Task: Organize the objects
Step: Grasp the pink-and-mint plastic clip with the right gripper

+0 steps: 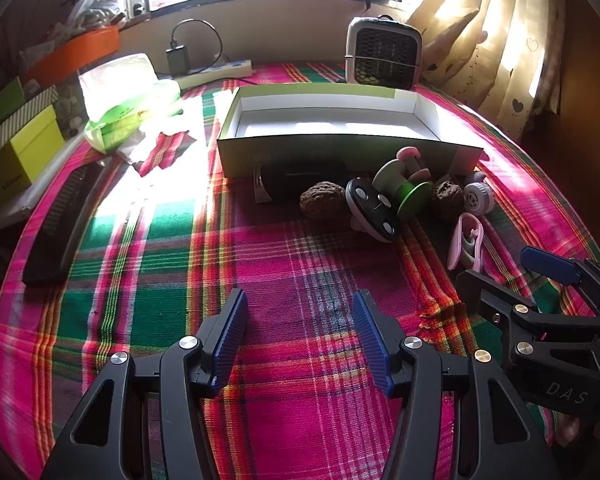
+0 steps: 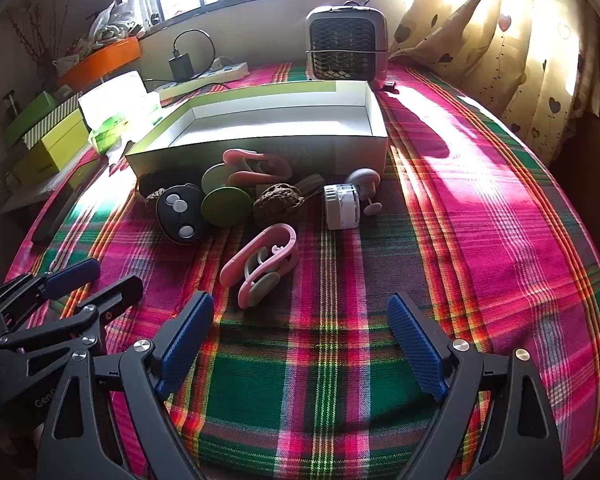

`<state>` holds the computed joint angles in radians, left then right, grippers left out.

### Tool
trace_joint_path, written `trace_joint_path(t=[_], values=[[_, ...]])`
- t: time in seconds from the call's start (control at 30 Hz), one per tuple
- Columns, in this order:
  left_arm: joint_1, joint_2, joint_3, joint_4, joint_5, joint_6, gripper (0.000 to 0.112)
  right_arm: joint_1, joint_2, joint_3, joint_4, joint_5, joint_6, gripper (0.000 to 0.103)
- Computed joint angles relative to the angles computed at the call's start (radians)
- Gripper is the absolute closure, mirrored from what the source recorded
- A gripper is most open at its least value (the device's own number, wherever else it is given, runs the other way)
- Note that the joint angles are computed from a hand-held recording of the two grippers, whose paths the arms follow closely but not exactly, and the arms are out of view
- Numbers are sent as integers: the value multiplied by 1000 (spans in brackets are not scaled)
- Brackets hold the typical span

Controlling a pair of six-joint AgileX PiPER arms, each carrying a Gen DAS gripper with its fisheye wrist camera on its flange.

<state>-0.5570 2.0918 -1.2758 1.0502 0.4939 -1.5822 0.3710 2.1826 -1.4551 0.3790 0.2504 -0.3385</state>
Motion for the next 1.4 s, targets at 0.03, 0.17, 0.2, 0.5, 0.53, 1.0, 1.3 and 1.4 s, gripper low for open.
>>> trace_joint_path(t=[0.03, 0.17, 0.2, 0.5, 0.53, 1.0, 1.3, 1.4], values=[[3, -3, 5, 4, -9, -6, 59, 5, 7, -13, -41, 5, 39, 14], [22, -21, 36, 35, -59, -49, 60, 9, 35, -69, -103, 30, 116, 15], [26, -23, 41, 41, -68, -54, 60, 11, 42, -83, -125, 37, 139, 15], [32, -25, 44, 39, -84, -46, 60, 31, 72, -141, -285, 68, 283, 17], [38, -28, 47, 37, -94, -45, 60, 32, 73, -145, -299, 72, 295, 18], [93, -33, 28, -127, -165, 98, 60, 26, 67, -139, -381, 67, 349, 42], [121, -20, -9, -348, -229, 302, 60, 7, 65, -140, -357, 65, 314, 59], [130, -14, -22, -455, -251, 403, 60, 2, 64, -138, -345, 63, 290, 63]])
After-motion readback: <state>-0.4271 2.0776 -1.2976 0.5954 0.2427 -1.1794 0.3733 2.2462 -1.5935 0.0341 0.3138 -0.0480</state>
